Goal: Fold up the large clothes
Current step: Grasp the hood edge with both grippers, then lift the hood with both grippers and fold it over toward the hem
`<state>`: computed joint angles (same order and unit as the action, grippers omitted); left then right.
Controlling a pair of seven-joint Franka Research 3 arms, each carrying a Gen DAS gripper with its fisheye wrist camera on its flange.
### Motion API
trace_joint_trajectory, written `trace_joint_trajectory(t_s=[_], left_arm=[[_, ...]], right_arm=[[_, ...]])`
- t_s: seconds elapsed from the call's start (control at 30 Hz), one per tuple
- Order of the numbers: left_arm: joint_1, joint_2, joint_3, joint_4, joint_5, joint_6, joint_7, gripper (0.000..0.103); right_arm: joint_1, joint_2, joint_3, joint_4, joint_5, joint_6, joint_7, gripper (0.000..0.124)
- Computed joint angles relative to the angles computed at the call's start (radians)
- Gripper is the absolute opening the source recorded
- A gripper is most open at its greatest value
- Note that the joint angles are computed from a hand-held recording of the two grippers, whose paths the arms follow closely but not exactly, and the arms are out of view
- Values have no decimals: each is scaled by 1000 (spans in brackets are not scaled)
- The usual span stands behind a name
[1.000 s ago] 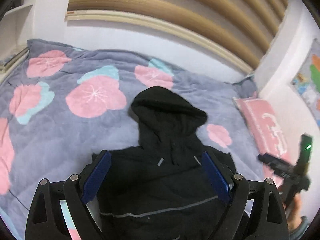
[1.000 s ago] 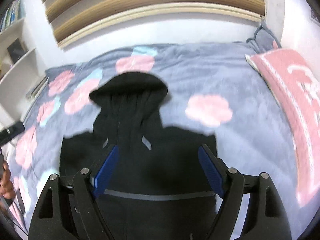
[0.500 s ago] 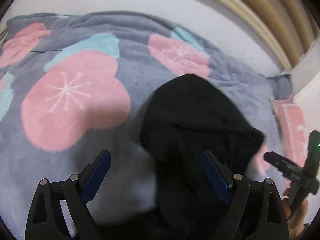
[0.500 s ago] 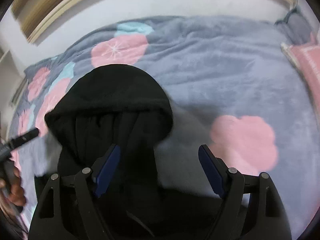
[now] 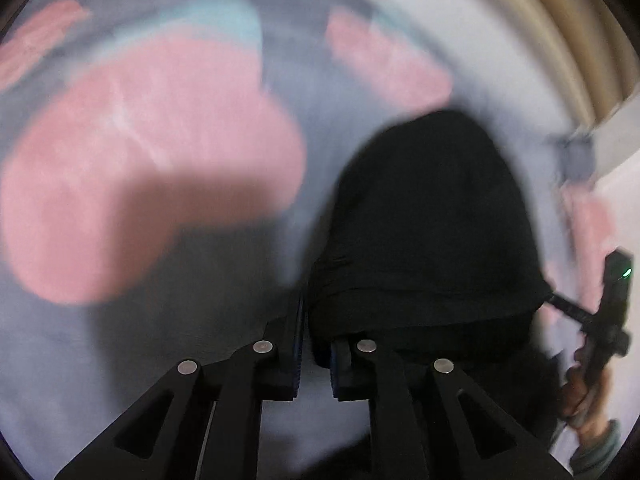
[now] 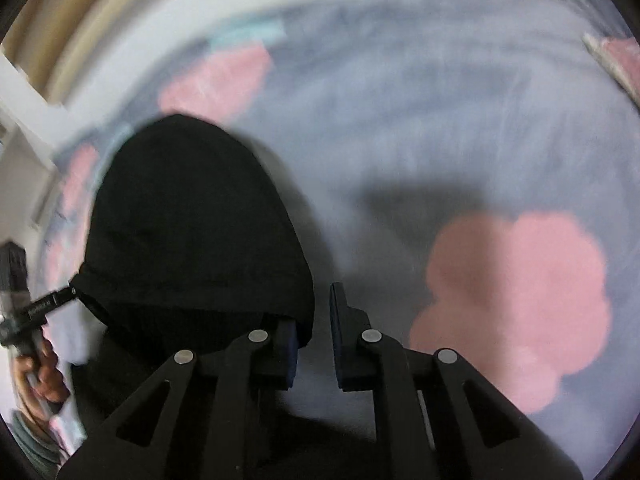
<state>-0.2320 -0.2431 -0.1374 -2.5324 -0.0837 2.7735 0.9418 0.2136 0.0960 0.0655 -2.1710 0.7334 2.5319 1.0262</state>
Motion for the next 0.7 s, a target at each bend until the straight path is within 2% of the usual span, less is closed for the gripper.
trace_joint_trajectory(t_s=[0.07,0.17,0.23,0.3,0.37,0.43,0.5,0.57,0.63,0.7], left_arm=[[14,1,-18,3,42,6,-22,16],[-1,-75,-13,-25,49,-11,-15,20],[-10,-165,-16,-68,69,-31,-11,30],[-43,-271,2,-115,76,-72,24,40],[-66,-374,8,-155,75,-91,32,42],[-74,-416,16,-167,76,-46,26,45],[-68,-372,23,-119,85,30,19,53],[-63,-268,20,-46,98,98,16,58],[-83,-179,43,3,90,112,45,58],[-142,-72,99,50,6,94,114,58]], right_arm=[[-2,-6,-1,-2,7,-7,-1,15],[-8,-73,-12,-26,-14,-15,-22,32],[-10,-137,-24,-61,-15,-7,-55,52],[-7,-214,-40,-101,12,-6,-112,53],[2,-270,-56,-114,46,-2,-151,53],[22,-276,-66,-81,100,-19,-165,53],[37,-228,-54,-13,99,-37,-140,53],[50,-175,-26,33,44,-4,-93,53],[67,-102,-1,77,-16,8,-54,53],[77,-41,11,99,-112,8,-11,53]])
